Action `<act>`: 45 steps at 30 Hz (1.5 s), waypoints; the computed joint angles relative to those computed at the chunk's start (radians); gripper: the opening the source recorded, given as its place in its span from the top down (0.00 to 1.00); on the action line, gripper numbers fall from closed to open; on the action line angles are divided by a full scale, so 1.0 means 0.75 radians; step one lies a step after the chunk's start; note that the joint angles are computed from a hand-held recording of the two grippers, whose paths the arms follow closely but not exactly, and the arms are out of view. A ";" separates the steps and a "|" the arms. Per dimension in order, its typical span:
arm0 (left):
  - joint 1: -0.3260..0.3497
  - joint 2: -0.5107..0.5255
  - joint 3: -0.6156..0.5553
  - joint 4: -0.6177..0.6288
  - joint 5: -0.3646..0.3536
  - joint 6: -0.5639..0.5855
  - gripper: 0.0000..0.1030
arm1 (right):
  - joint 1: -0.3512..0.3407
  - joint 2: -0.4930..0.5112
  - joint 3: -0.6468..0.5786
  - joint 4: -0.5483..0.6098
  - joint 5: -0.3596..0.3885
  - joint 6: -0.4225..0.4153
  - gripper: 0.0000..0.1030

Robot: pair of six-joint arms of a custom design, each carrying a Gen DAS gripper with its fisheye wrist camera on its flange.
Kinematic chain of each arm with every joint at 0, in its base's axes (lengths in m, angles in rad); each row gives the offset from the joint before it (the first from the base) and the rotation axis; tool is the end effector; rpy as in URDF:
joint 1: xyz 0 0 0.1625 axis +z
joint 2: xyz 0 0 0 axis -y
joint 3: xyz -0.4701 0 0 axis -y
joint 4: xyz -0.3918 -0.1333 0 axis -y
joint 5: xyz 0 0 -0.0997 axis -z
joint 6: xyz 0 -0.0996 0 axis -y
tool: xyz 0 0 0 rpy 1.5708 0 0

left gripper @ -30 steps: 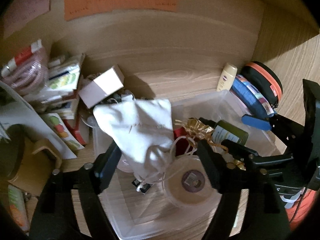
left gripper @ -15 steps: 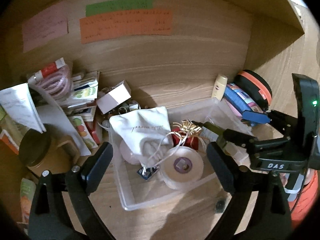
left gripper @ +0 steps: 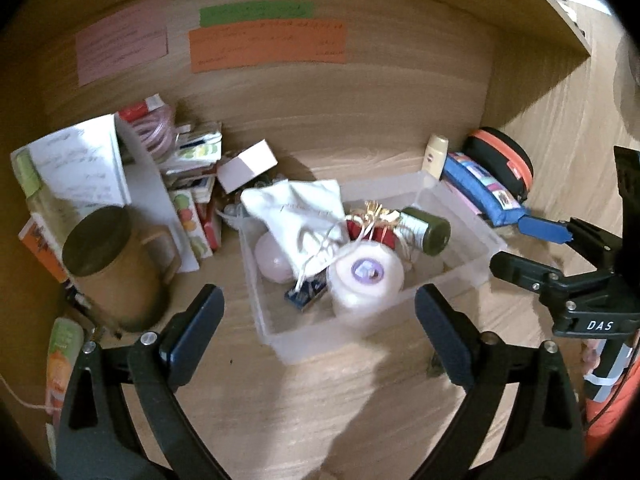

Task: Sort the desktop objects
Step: 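Move the left tool to the small white shell while the right reaches the white-and-black block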

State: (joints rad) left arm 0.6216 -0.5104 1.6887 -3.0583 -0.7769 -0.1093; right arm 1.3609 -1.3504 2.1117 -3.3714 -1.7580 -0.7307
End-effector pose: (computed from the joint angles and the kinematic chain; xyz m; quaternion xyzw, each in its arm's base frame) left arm -0.4308 -0.5599 -0.0060 0.3172 0.8563 -0.3154 0.2580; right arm 0.0036 -0.5338 0.3873 0.1777 -0.8470 0.4040 0.2964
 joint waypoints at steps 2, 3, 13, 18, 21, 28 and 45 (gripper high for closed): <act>-0.003 -0.015 0.037 -0.011 -0.001 -0.010 0.06 | -0.008 -0.011 0.025 0.001 0.009 0.010 0.18; -0.006 -0.020 0.052 -0.014 0.002 -0.017 0.05 | -0.014 -0.016 0.040 -0.001 0.017 0.018 0.18; -0.001 -0.073 0.214 -0.046 -0.003 -0.121 0.05 | -0.054 -0.031 0.127 -0.034 0.023 0.090 0.18; 0.014 -0.085 0.264 -0.016 -0.016 -0.190 0.05 | -0.072 -0.018 0.157 -0.053 0.013 0.110 0.18; 0.018 -0.092 0.297 -0.011 -0.033 -0.224 0.05 | -0.083 -0.009 0.172 -0.057 0.002 0.119 0.18; 0.018 -0.110 0.378 -0.025 -0.114 -0.287 0.05 | -0.125 -0.006 0.203 -0.036 0.051 0.123 0.18; -0.001 -0.087 0.476 -0.129 -0.145 -0.369 0.05 | -0.037 0.129 0.145 -0.069 -0.121 -0.073 0.18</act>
